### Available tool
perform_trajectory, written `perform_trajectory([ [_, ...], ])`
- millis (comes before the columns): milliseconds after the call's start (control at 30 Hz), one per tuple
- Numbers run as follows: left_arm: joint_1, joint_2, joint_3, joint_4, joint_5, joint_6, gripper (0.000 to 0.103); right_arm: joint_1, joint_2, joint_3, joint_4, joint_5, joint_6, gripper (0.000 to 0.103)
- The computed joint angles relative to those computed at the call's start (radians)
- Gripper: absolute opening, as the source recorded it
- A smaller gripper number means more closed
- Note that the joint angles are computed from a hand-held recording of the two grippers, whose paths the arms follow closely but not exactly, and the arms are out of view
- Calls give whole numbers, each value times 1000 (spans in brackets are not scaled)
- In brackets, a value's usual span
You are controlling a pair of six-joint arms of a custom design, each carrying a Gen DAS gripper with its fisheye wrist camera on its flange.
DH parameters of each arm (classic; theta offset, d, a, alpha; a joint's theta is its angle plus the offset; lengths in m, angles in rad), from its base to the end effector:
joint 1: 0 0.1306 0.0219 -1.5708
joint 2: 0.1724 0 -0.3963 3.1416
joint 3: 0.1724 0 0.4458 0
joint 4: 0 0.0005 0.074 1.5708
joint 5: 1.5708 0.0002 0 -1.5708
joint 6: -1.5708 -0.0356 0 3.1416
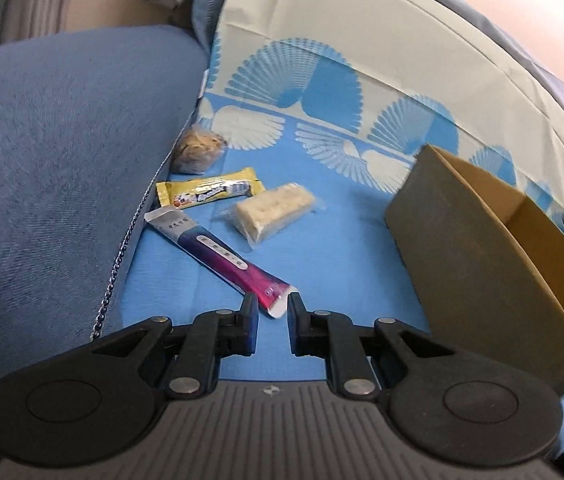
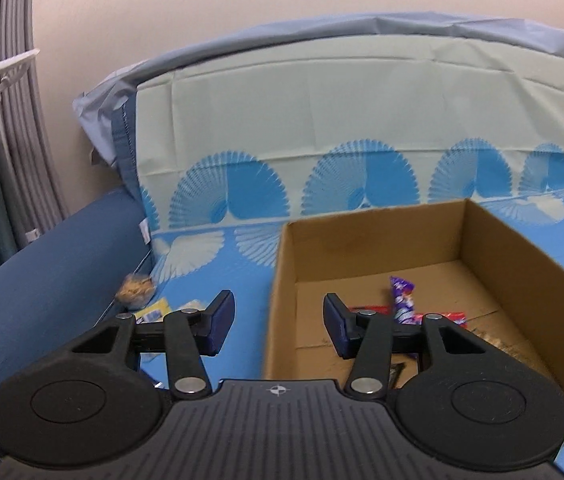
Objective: Organize snacks
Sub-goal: 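Move both tools back toward the remaining snacks, then grasp the white bar with the right gripper while the left gripper grasps the purple tube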
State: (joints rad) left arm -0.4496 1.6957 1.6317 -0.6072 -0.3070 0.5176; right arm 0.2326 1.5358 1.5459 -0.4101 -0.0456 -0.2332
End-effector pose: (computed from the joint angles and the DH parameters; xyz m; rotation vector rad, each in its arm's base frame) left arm 0.6054 -0.2808 0.4137 -0.2397 2.1991 -0.1931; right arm 0.6058 0.1446 0.4848 -0.0294 1.9866 0.3480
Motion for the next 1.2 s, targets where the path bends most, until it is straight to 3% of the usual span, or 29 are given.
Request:
perform_trajectory([
  [67, 2, 25, 21, 9, -12, 11, 23, 3, 5, 4, -12, -5, 3, 52],
  [233, -1, 97, 76, 33, -67, 23, 55, 15, 16, 15, -34, -14, 28, 53],
  [300, -6, 132, 111, 14, -116, 23, 79, 18, 18, 16, -36, -24, 36, 55],
  [400, -3, 182, 167, -24, -129, 39, 85, 24, 18, 17, -44, -31, 51, 62],
  [667, -2, 264, 272, -117, -185, 22, 85, 31, 36, 41, -74, -62, 67, 69],
  [733, -6, 273, 288, -151, -217, 8, 77, 34, 41, 47, -80, -67, 74, 69],
  [800, -12, 277, 298, -187, -265, -4, 51, 38, 44, 51, -83, -69, 82, 69],
  [900, -14, 261, 282, -211, -297, 24, 32, 45, 47, 53, -85, -70, 92, 69],
  [1033, -16, 253, 278, -257, -343, 105, 31, 53, 47, 51, -81, -76, 108, 69],
  [1200, -1, 235, 257, -262, -332, 193, 38, 58, 66, 85, -103, -105, 108, 69],
])
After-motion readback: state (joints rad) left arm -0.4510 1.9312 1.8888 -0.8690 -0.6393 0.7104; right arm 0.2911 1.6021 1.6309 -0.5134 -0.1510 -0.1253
